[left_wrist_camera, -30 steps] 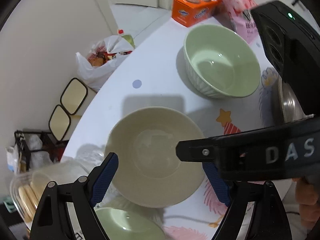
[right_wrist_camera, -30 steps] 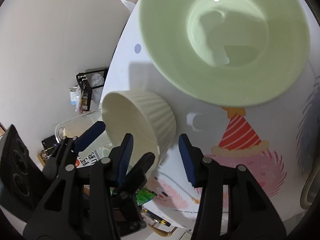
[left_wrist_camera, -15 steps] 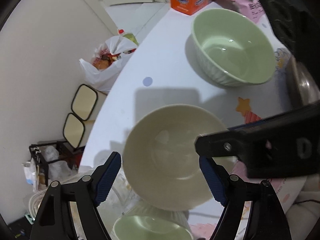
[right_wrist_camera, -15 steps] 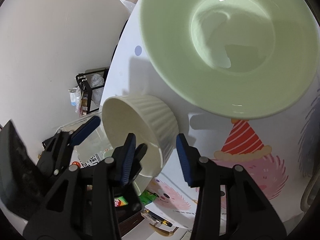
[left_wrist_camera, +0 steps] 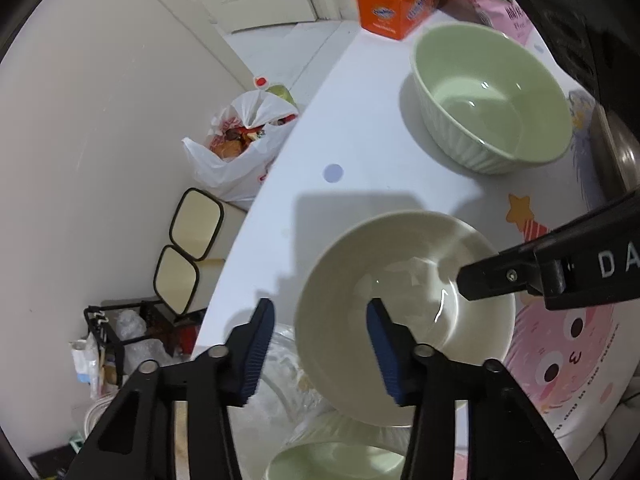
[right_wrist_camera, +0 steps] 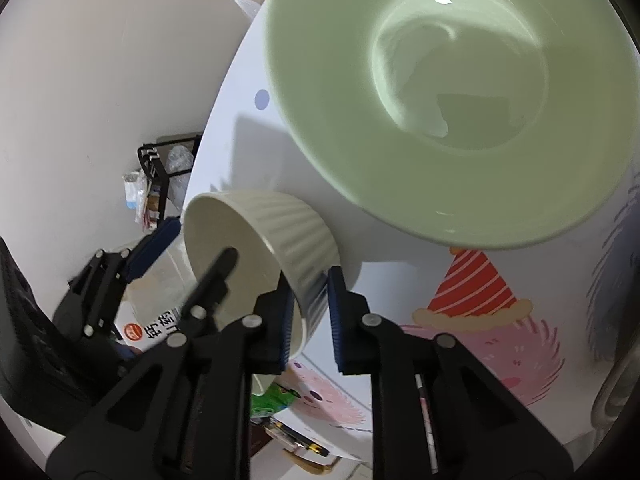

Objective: Organize plates and bowls
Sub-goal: 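Close both grippers on the cream bowl rim and lift it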

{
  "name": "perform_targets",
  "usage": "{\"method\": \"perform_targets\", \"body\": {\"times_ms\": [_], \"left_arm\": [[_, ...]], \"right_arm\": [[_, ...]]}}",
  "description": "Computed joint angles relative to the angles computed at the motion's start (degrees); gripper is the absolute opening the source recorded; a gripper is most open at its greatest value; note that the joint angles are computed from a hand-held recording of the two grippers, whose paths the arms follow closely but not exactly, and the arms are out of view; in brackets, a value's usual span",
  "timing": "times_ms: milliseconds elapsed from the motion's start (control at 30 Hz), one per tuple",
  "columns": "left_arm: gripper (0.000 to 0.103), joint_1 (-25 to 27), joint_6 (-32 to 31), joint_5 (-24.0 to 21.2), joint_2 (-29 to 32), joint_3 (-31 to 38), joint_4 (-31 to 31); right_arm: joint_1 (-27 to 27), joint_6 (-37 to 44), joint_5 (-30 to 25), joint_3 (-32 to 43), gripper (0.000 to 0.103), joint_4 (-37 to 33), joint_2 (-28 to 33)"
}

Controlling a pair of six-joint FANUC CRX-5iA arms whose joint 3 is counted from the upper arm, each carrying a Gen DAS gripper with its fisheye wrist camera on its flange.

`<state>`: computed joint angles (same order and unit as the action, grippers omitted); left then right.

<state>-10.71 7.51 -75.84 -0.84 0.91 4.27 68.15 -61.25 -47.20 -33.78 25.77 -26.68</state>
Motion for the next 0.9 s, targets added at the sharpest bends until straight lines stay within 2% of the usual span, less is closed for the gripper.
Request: {"method": "perform_targets", "body": {"times_ms": [100, 233, 300, 467, 500, 733, 833, 900], "left_arm": [[0.035, 0.48, 0.43, -0.84, 0.77, 0.92, 0.81], [0.034, 0.83, -0.71, -0.74, 0.53, 0.57, 1.27], [0.03, 0.97, -0.85, -0.99, 0.69, 0.76, 1.47], [0.022, 1.4, -1.26, -3.66, 2.04, 2.65, 2.03], [0.022, 1.34, -1.73, -3.88, 1.9, 2.64, 1.84], [0.022, 2.0, -1.6, -10.31, 5.38, 7.17, 3.07], [0.024, 1.24, -1.58, -9.52, 5.1, 7.11, 1.95], [0.031, 0.24, -1.69, -8.58, 4.7, 6.72, 0.23]], "right_arm": [[-0.17, 3.23, -1.29, 1.24, 0.017, -2.42, 0.09], [-0.91, 6.41, -2.72, 3.18, 0.016, -4.96, 1.17], [-1.49, 8.62, -4.0, 4.76, 0.015, -6.73, 2.04], [-3.27, 10.52, -4.07, 6.85, 0.015, -9.17, 3.68], [-4.8, 11.78, -3.07, 8.17, 0.015, -9.99, 5.56], [-4.8, 9.46, -1.19, 6.35, 0.015, -9.18, 4.31], [-3.68, 6.89, -0.59, 4.66, 0.016, -7.38, 3.1], [-3.33, 5.42, -0.05, 3.98, 0.016, -6.29, 2.83]]}}
